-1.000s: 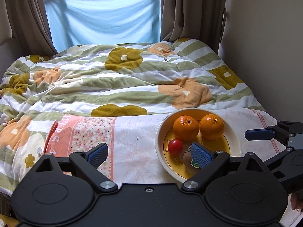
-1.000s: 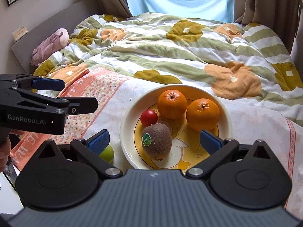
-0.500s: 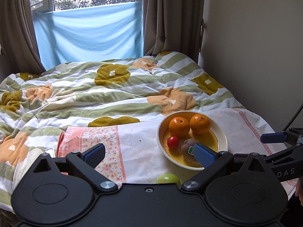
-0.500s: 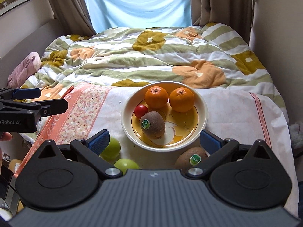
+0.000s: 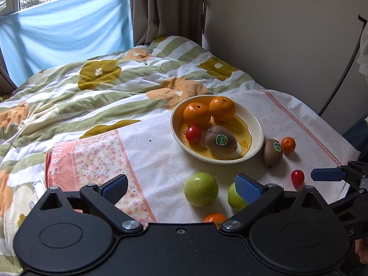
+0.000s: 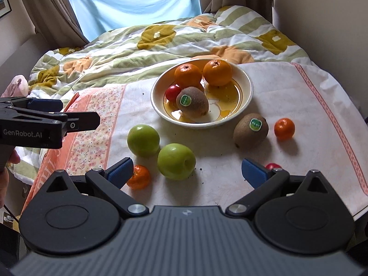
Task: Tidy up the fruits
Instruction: 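Lower the left gripper around a green apple while the right gripper approaches another apple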
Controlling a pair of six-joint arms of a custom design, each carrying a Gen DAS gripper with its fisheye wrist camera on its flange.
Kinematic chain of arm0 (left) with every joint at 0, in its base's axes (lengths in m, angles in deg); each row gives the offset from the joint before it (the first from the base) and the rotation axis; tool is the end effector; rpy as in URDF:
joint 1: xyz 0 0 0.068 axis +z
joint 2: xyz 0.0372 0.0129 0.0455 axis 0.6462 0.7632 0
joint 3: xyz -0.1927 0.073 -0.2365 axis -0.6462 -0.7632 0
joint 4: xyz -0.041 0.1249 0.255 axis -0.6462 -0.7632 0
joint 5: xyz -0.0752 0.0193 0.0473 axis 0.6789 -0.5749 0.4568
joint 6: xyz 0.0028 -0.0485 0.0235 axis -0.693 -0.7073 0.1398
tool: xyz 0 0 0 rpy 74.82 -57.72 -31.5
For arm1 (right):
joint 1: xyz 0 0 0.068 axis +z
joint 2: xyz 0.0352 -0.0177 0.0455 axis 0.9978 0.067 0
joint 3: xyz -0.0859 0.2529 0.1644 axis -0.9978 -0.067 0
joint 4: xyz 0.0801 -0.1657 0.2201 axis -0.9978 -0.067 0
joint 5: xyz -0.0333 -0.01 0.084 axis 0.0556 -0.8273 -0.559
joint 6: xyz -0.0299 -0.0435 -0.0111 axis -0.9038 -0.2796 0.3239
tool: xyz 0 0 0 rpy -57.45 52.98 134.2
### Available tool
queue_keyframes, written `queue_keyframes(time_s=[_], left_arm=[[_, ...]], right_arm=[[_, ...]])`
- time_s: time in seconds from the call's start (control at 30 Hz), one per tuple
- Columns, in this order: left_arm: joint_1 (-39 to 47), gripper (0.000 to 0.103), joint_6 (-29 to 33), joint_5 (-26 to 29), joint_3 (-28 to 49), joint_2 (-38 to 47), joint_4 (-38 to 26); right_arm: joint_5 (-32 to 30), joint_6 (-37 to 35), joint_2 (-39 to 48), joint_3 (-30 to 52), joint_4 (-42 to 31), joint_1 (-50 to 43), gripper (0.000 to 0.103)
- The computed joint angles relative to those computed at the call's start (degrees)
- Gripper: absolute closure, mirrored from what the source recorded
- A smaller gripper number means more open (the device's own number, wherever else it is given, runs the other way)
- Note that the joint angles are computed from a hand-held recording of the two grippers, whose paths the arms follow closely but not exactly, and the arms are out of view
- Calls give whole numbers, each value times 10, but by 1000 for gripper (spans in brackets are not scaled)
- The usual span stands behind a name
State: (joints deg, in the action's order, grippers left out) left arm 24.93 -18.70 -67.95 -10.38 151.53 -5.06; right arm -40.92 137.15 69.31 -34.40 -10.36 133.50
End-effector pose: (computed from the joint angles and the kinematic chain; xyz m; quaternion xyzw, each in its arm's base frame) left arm 0.3199 -0.0959 0.1234 0.2618 0.8964 -0.1148 0.3388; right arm 0.2229 0.2190 0.1051 0.0914 0.9342 0.0608 0.3395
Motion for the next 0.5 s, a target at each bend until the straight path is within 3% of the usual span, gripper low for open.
queue_keyframes(time_s=[0.23,0.5], left_arm=[[-13,9,13,17,53,98,3],[-21,22,14,28,109,181,-13]], right_arm=[[-7,34,67,15,33,1,0],[-35,15,123,40,59,-21,0]])
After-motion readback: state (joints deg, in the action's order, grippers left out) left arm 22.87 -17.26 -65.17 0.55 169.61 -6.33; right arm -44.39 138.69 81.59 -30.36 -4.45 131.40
